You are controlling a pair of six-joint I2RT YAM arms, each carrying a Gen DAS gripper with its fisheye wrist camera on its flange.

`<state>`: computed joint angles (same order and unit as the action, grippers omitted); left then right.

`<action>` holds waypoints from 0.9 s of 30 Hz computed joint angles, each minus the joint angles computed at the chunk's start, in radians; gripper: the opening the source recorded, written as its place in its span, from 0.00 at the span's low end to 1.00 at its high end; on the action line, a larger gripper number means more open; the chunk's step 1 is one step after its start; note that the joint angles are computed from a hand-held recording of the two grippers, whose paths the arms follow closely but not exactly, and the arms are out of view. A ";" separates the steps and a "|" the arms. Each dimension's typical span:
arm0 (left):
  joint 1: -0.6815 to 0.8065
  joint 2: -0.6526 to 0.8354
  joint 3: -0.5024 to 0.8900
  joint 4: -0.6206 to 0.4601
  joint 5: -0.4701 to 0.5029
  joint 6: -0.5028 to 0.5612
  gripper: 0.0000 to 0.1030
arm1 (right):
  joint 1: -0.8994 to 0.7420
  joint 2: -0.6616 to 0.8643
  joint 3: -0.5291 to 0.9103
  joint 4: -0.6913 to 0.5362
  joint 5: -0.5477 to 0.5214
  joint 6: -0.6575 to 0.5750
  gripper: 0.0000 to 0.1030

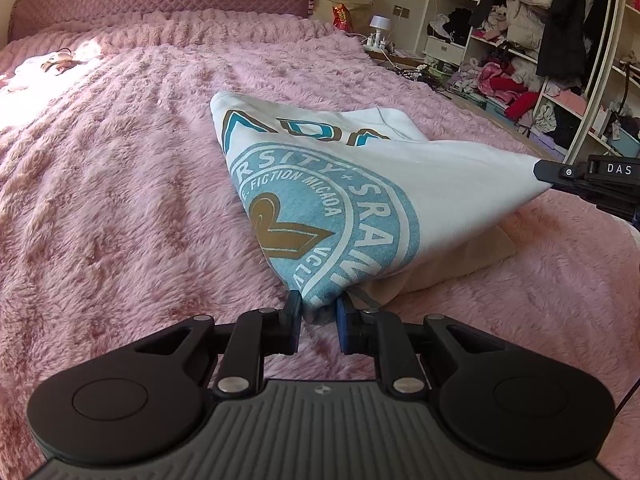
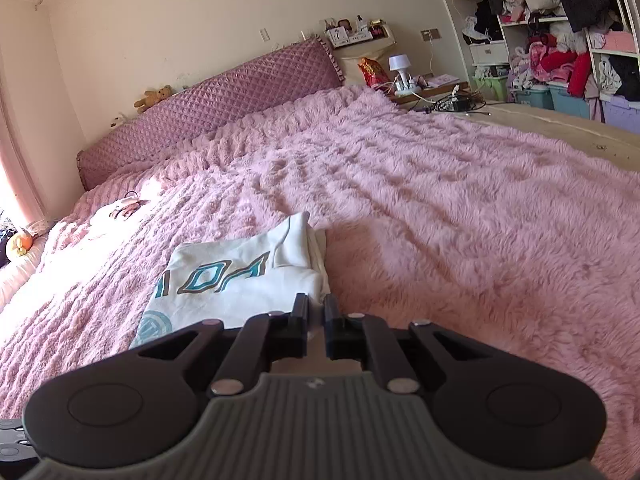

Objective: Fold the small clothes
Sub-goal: 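Grasp the folded corner with both grippers and fold it over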

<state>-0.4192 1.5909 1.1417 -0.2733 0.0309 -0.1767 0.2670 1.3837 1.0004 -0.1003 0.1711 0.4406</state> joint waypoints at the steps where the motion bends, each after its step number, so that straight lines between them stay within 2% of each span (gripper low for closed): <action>1: -0.008 0.010 0.013 -0.012 -0.017 0.015 0.18 | 0.000 0.003 0.003 -0.003 0.003 -0.011 0.01; 6: -0.018 0.037 0.038 -0.040 -0.033 0.026 0.23 | -0.038 0.099 -0.015 -0.013 -0.011 0.015 0.01; 10: -0.020 0.054 0.044 -0.054 -0.043 0.045 0.26 | -0.037 0.132 -0.088 0.059 -0.017 0.010 0.01; 12: -0.018 0.043 0.018 -0.026 -0.043 0.048 0.24 | -0.033 0.138 -0.095 0.073 -0.018 -0.002 0.02; 14: -0.019 0.029 -0.008 0.011 -0.046 0.043 0.16 | -0.045 0.142 -0.089 0.076 -0.048 -0.007 0.02; 19: -0.083 -0.012 -0.062 0.083 -0.178 0.042 0.13 | -0.040 0.133 -0.077 0.072 -0.038 -0.045 0.03; 23: -0.122 -0.021 -0.046 0.061 -0.260 0.019 0.12 | -0.010 0.104 -0.070 0.090 0.020 -0.083 0.02; 27: -0.117 -0.017 -0.017 0.019 -0.250 -0.052 0.12 | 0.010 0.077 -0.055 0.109 0.054 -0.138 0.02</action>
